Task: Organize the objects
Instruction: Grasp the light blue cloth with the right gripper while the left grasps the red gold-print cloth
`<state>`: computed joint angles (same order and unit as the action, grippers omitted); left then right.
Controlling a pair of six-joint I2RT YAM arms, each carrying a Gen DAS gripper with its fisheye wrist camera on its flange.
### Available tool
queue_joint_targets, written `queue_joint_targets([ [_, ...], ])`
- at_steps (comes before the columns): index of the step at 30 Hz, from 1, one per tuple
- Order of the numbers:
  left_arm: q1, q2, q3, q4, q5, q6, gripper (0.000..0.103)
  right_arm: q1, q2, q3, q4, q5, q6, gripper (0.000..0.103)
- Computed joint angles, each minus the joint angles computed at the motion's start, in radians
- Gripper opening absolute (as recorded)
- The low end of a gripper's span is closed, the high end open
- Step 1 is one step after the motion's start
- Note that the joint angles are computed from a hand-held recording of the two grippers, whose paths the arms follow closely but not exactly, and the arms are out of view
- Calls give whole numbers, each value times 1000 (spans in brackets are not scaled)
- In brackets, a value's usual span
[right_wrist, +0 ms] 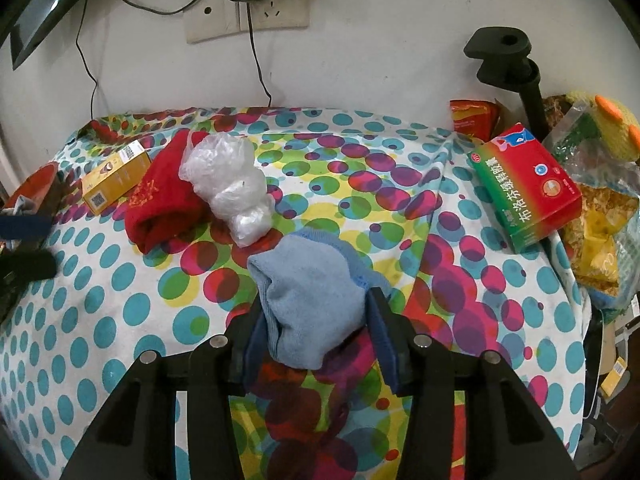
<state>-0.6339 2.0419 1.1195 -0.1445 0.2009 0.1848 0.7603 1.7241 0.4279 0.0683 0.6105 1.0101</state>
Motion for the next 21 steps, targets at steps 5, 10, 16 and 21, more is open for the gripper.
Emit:
queue_joint_targets([
  [5,-40,142,198,-62,0,-30,51,-7,-1,-27,50,-11,-5,46],
  [10,-53,239,341,-107,-1,-36,51,-6,12,-31,69,-13,-2,47],
  [16,-72,320,439,-111,-46,-56,51,-8,21,-35,93,-19,-6,48],
  [21,-79,307,373,-21,-84,-41,50,-9,30,-35,107,-21,-5,48],
])
